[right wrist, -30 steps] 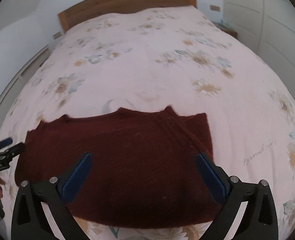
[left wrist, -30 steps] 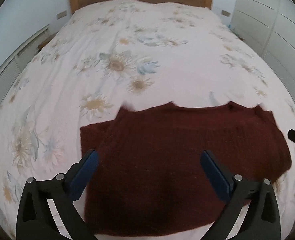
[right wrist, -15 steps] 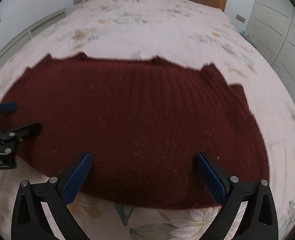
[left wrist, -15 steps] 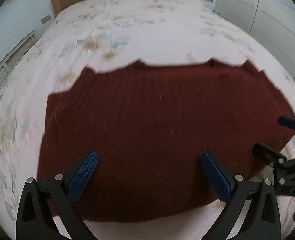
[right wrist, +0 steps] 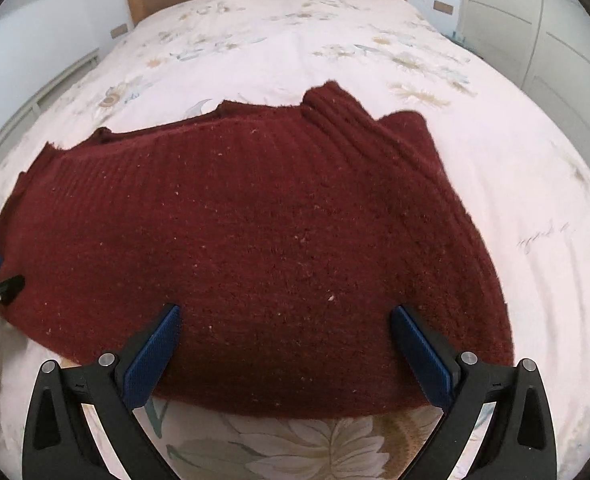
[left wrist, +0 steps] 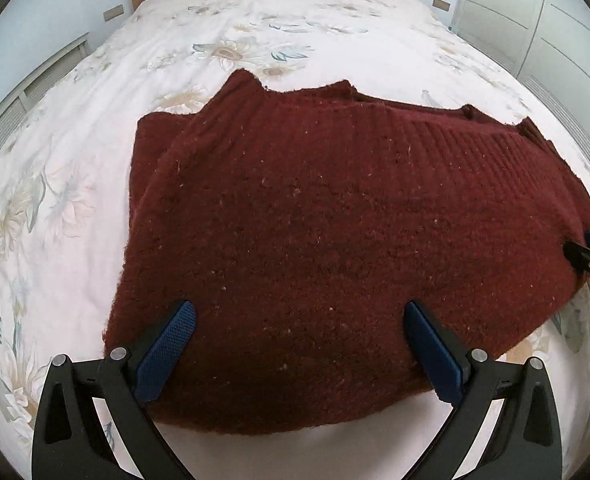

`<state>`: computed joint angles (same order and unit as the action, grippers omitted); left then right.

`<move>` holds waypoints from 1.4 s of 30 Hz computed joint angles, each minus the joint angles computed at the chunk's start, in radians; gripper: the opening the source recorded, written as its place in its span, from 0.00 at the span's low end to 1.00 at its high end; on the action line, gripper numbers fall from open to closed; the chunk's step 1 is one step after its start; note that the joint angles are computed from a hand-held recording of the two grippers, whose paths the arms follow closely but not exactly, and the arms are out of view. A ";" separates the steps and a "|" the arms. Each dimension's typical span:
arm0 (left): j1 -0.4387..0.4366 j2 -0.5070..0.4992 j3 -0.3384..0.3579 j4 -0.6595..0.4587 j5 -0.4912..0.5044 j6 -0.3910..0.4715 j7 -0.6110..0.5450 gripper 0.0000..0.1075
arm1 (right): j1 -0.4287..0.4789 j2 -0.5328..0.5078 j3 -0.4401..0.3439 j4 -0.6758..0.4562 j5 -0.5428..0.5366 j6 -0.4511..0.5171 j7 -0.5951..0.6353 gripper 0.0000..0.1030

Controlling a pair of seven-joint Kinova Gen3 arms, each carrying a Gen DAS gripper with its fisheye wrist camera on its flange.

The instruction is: Fold small clothes

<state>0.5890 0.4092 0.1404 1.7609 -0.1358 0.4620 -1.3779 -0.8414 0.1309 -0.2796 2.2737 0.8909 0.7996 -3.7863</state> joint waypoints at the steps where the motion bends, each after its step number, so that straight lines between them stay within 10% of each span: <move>1: 0.001 0.004 0.000 -0.007 0.008 0.007 0.009 0.95 | -0.007 0.001 -0.003 0.003 0.007 0.004 -0.019 1.00; 13: -0.094 -0.039 0.064 -0.095 0.142 0.160 -0.056 0.95 | -0.011 -0.066 -0.045 -0.107 -0.169 0.183 0.203 1.00; 37: -0.317 0.110 0.085 -0.217 0.393 0.337 -0.281 0.94 | -0.070 -0.140 -0.166 -0.092 -0.323 0.350 0.065 1.00; 42: -0.344 0.123 0.115 -0.235 0.451 0.367 -0.370 0.52 | -0.079 -0.148 -0.175 -0.090 -0.325 0.366 0.043 1.00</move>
<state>0.2454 0.5323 0.2558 1.5256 0.3156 0.8289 -1.7480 -0.9202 -0.0168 -0.4550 2.1834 0.5663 1.1657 -3.7432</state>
